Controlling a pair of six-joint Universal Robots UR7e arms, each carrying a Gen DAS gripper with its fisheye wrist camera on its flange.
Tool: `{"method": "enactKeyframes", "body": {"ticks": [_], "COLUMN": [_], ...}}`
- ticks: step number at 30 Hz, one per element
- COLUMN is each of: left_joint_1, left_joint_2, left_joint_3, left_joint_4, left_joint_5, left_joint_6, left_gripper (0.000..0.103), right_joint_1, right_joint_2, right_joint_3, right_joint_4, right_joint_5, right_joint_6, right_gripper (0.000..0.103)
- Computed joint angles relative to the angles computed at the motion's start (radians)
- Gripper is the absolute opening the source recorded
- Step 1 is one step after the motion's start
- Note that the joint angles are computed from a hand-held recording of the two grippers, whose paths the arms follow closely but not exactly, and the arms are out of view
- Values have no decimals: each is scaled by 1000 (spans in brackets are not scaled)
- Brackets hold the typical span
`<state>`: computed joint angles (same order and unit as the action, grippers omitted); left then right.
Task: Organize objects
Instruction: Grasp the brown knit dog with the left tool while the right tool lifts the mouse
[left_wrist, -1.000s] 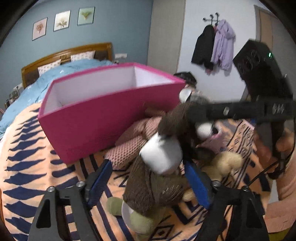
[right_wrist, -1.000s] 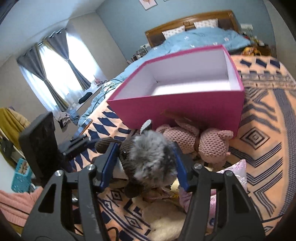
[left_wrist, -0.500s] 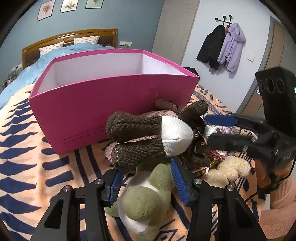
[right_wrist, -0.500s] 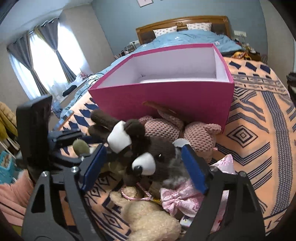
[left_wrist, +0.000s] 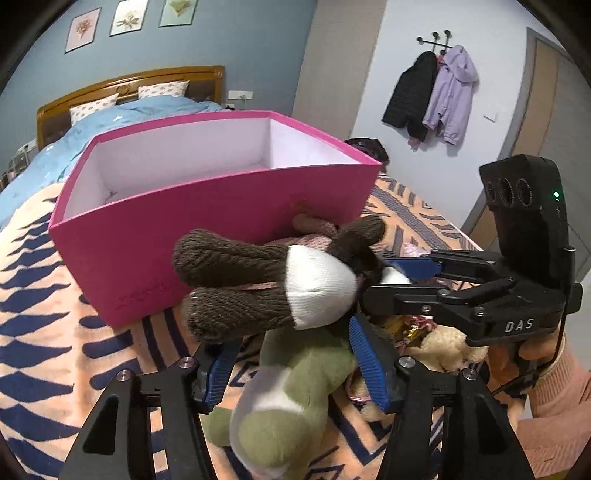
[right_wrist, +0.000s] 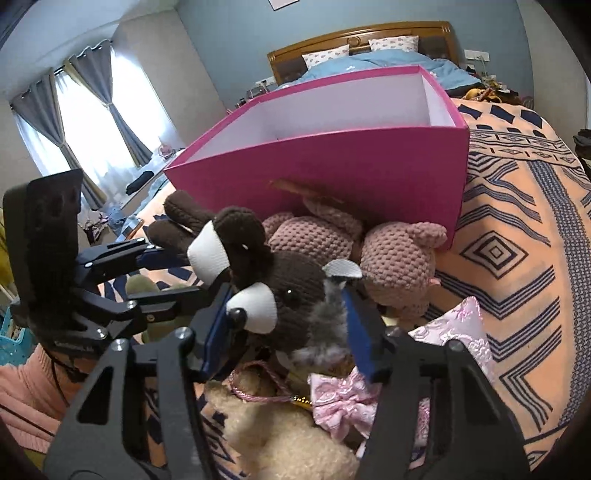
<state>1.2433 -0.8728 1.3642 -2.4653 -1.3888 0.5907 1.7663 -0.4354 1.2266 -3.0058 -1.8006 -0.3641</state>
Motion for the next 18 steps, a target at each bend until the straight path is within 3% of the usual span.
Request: {"method": "enactKeyframes", "body": {"ticks": [4,9,11,13,14,18], "left_joint_1": [0,-2,1,6,8,12], "left_joint_2": [-11,-7,-2,0,2,5], "left_joint_3": [-1,-15,-20,-28,-33,-44], "left_joint_4": [10,15,9,19,17,11], "left_joint_5": [-39,-50,-35,-34,-30,-18], "left_joint_6": [11,13,7,-8,-13,-32], "left_gripper": [53,53,53,53,53,53], "right_joint_1": [14,20,15,9,6,-4], "right_joint_2": [-10,-1,-1,-5,-7,-7], "right_joint_3": [21,0,4,16,23,34], "right_joint_4": [-25,-11,-25,-31,-36,-41], "right_joint_5": [-5,-34,-30,-29,-29,0], "right_joint_6": [-23,-25,-1,36,55,54], "right_gripper": [44,43,46,64,68,70]}}
